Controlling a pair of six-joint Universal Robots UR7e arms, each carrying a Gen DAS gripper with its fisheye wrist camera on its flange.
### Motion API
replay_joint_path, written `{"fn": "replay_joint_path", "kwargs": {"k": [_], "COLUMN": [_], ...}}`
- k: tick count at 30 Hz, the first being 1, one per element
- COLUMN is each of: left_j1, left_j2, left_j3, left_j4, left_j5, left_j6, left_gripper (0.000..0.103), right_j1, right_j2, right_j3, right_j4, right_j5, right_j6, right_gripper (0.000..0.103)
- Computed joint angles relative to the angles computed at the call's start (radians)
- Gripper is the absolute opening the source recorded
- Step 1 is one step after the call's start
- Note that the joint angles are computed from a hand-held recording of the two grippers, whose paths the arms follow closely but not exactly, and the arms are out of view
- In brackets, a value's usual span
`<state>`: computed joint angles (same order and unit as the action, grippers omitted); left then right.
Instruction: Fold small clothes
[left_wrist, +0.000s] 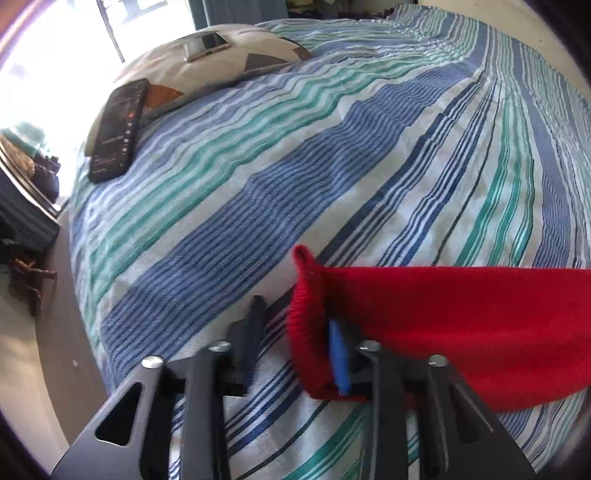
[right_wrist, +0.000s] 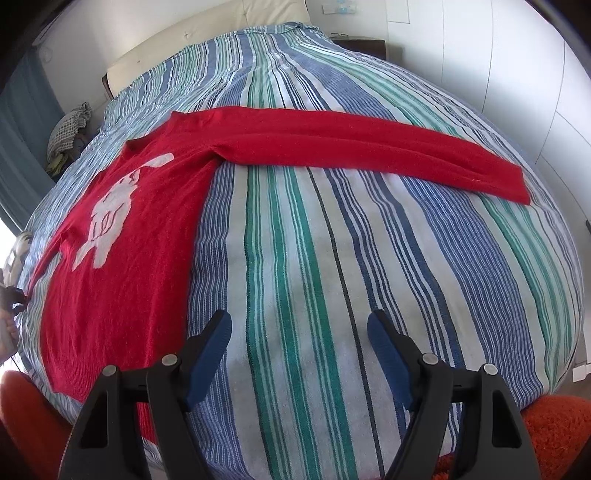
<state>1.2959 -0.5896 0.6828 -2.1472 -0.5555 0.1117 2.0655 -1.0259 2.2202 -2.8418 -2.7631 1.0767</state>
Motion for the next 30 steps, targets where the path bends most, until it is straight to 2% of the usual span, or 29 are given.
{"fn": "replay_joint_path", "kwargs": {"k": [1, 2, 3, 7, 9, 10, 12, 15, 17, 19, 21, 24, 26, 30], "left_j1": [-0.008, -0.012, -0.016, -0.044, -0.062, -0.073, -0.090, -0.113, -0.113, -0.103, -0.089, -0.088, -0.090, -0.082], "left_j2": [-0.019, -0.040, -0.085, -0.266, -0.330, -0.350, -0.363, -0.344, -0.299, -0.265, -0.247, -0.267, -0.274, -0.290], "left_j3": [0.041, 0.077, 0.143, 0.404, 0.510, 0.554, 0.606, 0.654, 0.629, 0.602, 0.613, 0.692, 0.716, 0.732], "left_j4": [-0.044, -0.083, -0.133, -0.206, -0.185, -0.173, -0.165, -0.198, -0.182, -0.153, -0.224, -0.380, -0.422, -0.428], "left_j5": [0.045, 0.053, 0.023, -0.205, -0.336, -0.384, -0.435, -0.461, -0.443, -0.430, -0.432, -0.442, -0.439, -0.460], "left_j6": [0.005, 0.011, 0.021, 0.081, 0.152, 0.188, 0.237, 0.292, 0.273, 0.244, 0.285, 0.386, 0.406, 0.398], "left_gripper": [0.087, 0.088, 0.088, 0.089, 0.090, 0.090, 0.090, 0.090, 0.091, 0.103, 0.103, 0.103, 0.103, 0.103], "right_j1": [0.003, 0.007, 0.011, 0.019, 0.017, 0.015, 0.012, 0.000, -0.009, -0.014, -0.015, -0.022, -0.027, -0.035], "right_j2": [0.000, 0.001, 0.002, 0.005, 0.007, 0.009, 0.011, -0.005, -0.017, -0.026, -0.028, -0.027, -0.025, -0.020], "right_j3": [-0.002, -0.006, -0.008, -0.016, -0.014, -0.011, -0.001, 0.018, 0.036, 0.059, 0.076, 0.083, 0.078, 0.056], "right_j4": [0.010, 0.023, 0.033, 0.072, 0.061, 0.039, 0.008, 0.024, 0.017, -0.019, -0.066, -0.092, -0.079, -0.008], "right_j5": [-0.005, -0.013, -0.021, -0.037, -0.037, -0.036, -0.035, -0.025, -0.011, -0.002, 0.000, 0.010, 0.013, 0.014], "right_j6": [0.006, 0.014, 0.021, 0.050, 0.052, 0.047, 0.059, 0.131, 0.170, 0.194, 0.191, 0.181, 0.177, 0.180], "right_gripper": [0.075, 0.075, 0.075, 0.075, 0.075, 0.075, 0.075, 0.075, 0.075, 0.076, 0.076, 0.081, 0.083, 0.088]}}
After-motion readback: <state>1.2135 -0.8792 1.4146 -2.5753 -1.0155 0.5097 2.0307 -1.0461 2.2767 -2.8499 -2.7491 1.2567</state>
